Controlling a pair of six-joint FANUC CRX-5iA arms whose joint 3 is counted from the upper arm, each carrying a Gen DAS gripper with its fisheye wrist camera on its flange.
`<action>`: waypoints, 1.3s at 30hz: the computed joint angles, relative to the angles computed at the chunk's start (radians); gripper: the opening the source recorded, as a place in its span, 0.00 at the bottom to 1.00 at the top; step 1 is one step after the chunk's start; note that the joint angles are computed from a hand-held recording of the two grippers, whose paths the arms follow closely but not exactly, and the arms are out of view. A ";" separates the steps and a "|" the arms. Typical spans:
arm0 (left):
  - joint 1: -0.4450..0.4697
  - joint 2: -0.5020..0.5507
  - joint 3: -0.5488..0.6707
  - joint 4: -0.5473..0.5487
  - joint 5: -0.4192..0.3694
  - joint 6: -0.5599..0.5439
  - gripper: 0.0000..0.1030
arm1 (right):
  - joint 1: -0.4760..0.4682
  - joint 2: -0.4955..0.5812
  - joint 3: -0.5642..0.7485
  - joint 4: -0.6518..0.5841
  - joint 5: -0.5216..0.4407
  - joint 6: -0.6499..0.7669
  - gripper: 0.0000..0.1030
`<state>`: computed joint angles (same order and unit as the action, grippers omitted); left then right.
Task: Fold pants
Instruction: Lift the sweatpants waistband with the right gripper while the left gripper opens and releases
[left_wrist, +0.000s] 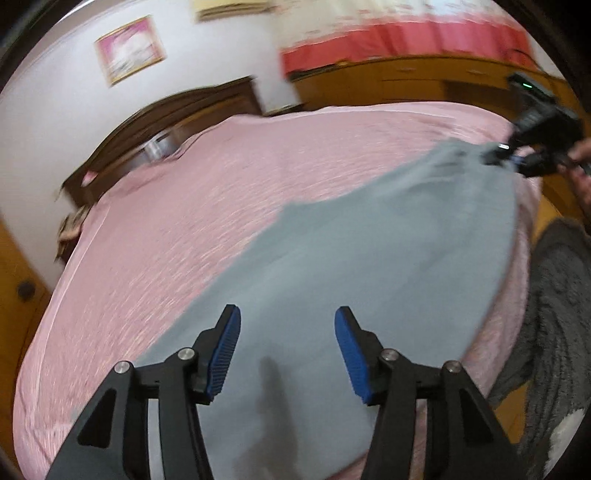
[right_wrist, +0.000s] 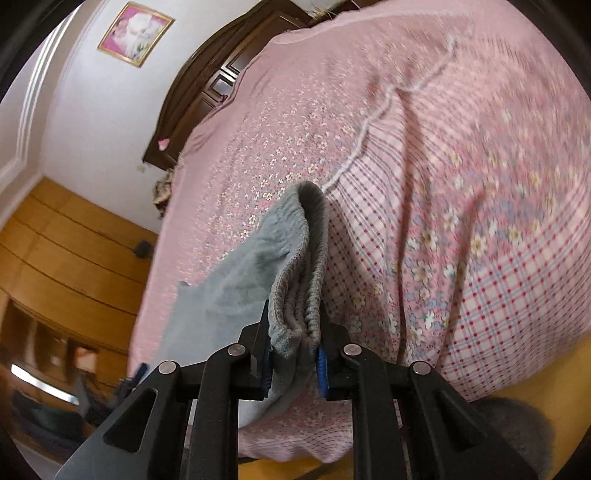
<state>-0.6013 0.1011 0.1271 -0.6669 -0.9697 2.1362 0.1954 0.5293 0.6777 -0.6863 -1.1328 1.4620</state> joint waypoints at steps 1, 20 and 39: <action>0.015 -0.021 -0.021 0.005 -0.006 0.009 0.55 | 0.013 -0.002 0.005 0.027 0.006 -0.003 0.18; 0.173 -0.236 -0.209 0.037 -0.002 0.100 0.60 | 0.369 0.019 0.213 0.604 -0.005 0.050 0.18; 0.963 -0.800 -0.762 0.646 0.177 -0.069 0.72 | 0.959 0.192 0.012 0.987 0.406 0.188 0.18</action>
<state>0.3620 -0.6987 -0.6350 -0.0211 -0.7928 2.0675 1.1547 0.7216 0.6900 0.3007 -0.7265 1.6504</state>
